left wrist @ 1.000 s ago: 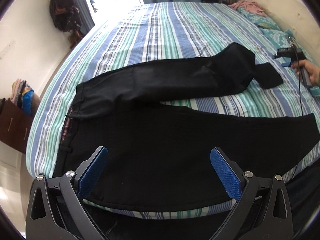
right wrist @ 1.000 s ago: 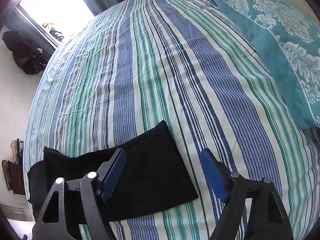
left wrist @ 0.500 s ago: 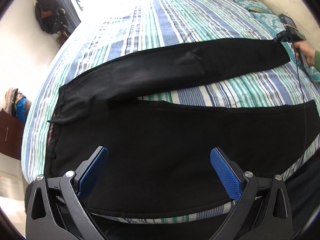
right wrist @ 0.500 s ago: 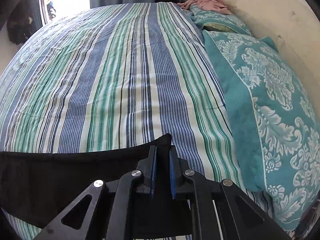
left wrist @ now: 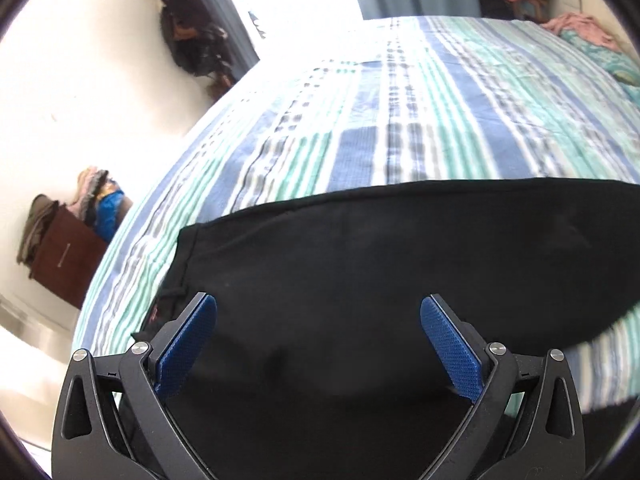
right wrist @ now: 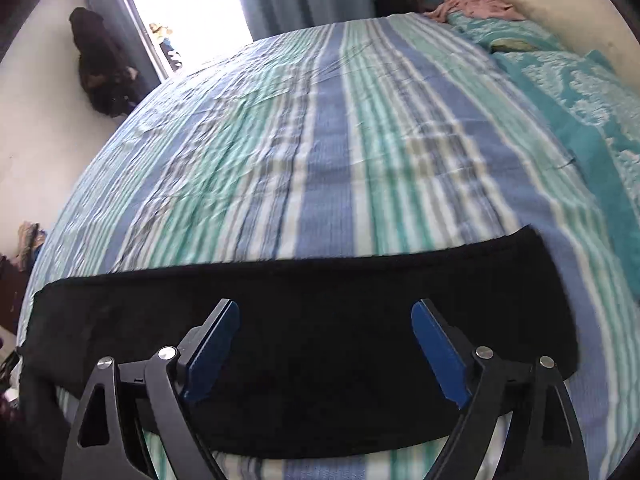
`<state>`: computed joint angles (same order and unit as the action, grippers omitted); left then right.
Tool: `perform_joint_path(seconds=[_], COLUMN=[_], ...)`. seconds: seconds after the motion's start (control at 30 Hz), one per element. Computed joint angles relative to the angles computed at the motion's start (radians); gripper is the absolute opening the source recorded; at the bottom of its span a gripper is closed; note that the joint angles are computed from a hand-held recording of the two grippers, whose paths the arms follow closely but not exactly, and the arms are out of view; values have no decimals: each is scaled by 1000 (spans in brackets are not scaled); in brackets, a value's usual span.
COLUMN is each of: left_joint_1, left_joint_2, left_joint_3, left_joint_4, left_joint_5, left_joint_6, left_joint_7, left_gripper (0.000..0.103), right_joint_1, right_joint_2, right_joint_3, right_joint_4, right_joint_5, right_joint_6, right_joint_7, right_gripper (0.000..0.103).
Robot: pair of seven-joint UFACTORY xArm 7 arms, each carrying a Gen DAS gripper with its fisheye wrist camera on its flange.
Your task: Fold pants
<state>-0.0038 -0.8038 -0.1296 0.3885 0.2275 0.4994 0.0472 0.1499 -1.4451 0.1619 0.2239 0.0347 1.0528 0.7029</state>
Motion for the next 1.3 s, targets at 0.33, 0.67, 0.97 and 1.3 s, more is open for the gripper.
perform_joint_path(seconds=[0.33, 0.67, 0.97, 1.3], left_joint_1=[-54, -125, -46, 111], left_joint_2=[22, -641, -927, -956], left_joint_3=[134, 202, 257, 345], left_joint_4=[-3, -111, -203, -301], left_joint_5=[-25, -285, -263, -253], left_joint_6=[14, 707, 875, 872], left_joint_7=[151, 337, 449, 568], left_gripper=[102, 102, 102, 103], right_joint_1=[120, 69, -99, -128], right_joint_2=[-89, -56, 109, 173], right_joint_3=[174, 561, 850, 935], right_joint_4=[45, 508, 880, 859], right_joint_5=[-66, 171, 426, 455], right_joint_6=[329, 563, 556, 576], right_joint_7=[173, 480, 714, 624], right_gripper=[88, 90, 93, 93])
